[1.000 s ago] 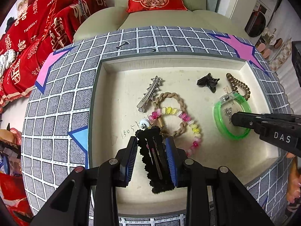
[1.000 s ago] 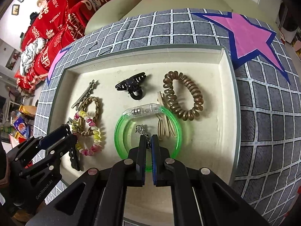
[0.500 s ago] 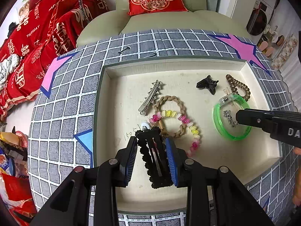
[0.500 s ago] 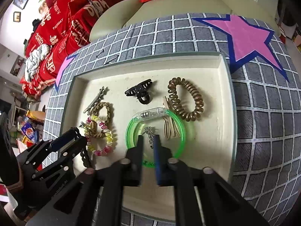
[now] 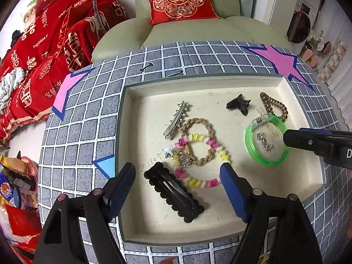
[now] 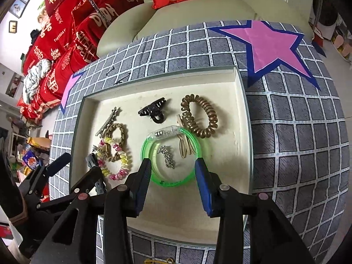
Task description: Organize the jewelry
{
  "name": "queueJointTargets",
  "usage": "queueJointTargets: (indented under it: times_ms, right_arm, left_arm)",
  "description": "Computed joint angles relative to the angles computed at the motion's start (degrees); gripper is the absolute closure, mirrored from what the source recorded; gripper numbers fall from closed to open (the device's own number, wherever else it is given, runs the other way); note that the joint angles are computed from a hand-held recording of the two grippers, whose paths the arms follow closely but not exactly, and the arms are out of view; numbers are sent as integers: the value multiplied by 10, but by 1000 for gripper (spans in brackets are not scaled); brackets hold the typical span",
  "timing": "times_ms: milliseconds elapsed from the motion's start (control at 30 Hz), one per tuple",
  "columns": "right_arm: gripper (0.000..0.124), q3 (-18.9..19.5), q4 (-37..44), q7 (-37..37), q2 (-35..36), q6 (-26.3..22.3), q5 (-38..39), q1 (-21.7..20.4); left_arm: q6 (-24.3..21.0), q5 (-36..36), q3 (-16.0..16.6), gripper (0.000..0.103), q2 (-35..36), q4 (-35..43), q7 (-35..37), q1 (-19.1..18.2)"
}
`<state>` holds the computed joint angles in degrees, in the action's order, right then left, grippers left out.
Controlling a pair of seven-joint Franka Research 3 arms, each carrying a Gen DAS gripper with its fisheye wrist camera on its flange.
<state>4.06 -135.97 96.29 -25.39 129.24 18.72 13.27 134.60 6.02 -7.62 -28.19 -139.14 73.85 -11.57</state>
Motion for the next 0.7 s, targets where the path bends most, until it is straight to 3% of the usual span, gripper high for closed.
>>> queueJointTargets:
  times_ms: [33,233,367,700]
  right_arm:
    - [78,0,0,1,-1,-2,-1,0]
    - [65,3,-2,9,-9,-12,-8,-2]
    - [44,2,-4,9,-17,-22,-4,0]
    - [43,9,-16,21,-60,-55,-14,-1]
  left_arm:
    - [-4,2,-1,0,-1,0,-2,1]
    - [-10,0,-1,0,-15,-4,-5,0]
    - [-21,8,-5,0,-26,-6,-10,0]
    - [-56,9,-1,0,-85,-30,-14,-12]
